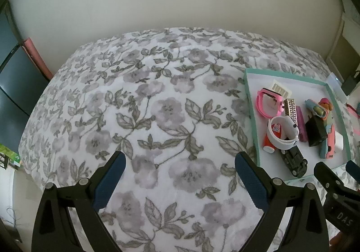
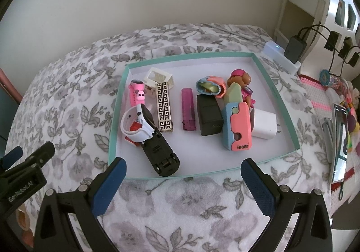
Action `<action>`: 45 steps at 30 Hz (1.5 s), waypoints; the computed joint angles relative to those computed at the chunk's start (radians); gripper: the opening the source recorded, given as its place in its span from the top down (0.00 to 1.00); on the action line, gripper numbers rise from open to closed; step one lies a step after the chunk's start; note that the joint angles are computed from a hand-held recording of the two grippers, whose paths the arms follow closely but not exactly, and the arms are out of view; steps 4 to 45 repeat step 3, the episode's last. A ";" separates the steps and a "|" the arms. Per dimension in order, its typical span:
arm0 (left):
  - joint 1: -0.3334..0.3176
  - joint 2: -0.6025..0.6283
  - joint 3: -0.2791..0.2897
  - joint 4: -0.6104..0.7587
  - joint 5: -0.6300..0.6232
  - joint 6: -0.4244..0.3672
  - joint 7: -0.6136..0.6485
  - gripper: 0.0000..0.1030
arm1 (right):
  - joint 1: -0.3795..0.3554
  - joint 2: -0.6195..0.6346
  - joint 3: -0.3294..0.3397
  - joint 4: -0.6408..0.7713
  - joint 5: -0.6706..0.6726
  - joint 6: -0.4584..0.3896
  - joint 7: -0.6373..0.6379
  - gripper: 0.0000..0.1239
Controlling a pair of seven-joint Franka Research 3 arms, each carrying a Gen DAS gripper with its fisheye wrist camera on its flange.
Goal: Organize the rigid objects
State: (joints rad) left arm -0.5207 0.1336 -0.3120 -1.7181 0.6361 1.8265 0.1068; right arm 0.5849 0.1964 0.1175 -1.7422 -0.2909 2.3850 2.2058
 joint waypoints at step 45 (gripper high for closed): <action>0.001 0.001 0.001 0.000 -0.003 0.003 -0.001 0.05 | 0.000 0.000 0.000 0.001 0.000 0.000 -0.001 0.17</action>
